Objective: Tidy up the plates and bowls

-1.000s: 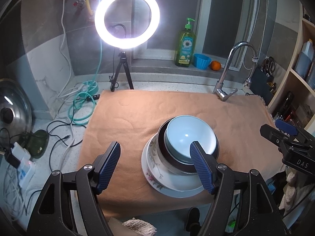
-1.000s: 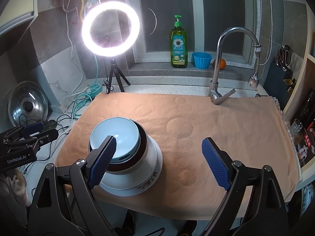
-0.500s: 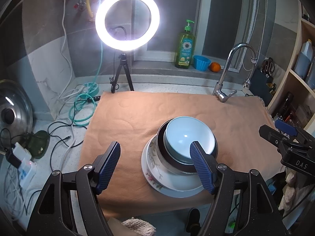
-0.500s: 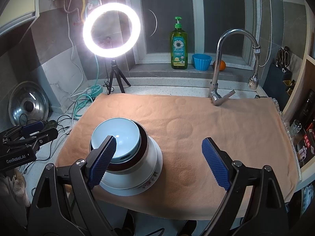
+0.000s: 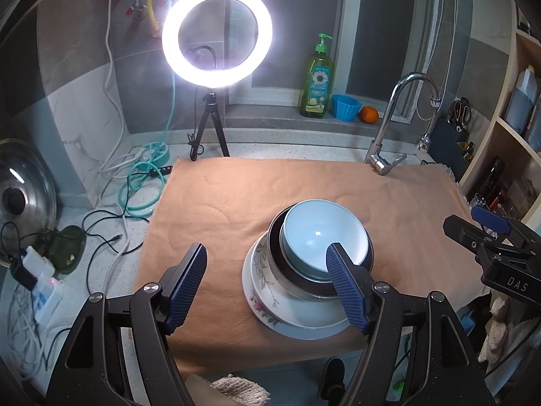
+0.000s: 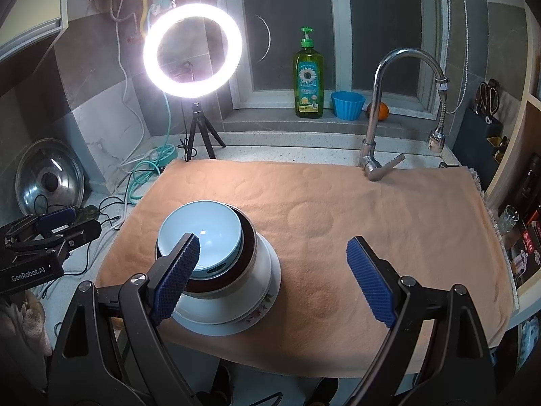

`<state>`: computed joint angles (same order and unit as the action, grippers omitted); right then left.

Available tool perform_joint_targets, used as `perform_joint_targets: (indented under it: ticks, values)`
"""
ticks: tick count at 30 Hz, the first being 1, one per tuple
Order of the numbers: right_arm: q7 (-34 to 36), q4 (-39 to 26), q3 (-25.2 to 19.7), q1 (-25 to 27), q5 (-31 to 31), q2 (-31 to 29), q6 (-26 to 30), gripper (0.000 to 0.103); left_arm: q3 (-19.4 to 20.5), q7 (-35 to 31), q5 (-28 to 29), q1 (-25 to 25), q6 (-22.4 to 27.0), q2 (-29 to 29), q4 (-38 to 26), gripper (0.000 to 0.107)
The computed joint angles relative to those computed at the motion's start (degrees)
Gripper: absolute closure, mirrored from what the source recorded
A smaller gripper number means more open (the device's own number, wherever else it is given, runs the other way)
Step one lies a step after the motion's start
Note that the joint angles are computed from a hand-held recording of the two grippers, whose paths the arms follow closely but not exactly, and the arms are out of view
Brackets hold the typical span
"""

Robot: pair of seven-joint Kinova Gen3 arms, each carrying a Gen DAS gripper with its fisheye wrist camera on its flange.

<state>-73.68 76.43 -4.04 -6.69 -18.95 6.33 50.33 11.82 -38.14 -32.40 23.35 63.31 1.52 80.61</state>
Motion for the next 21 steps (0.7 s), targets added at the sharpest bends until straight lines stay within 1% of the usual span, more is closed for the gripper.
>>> perform_joint_targets:
  ticks: [21]
  values:
    - [0.06, 0.22, 0.02, -0.1, -0.06, -0.15, 0.05, 0.012, -0.06, -0.48, 0.16, 0.03, 0.24, 0.04, -0.46, 0.034]
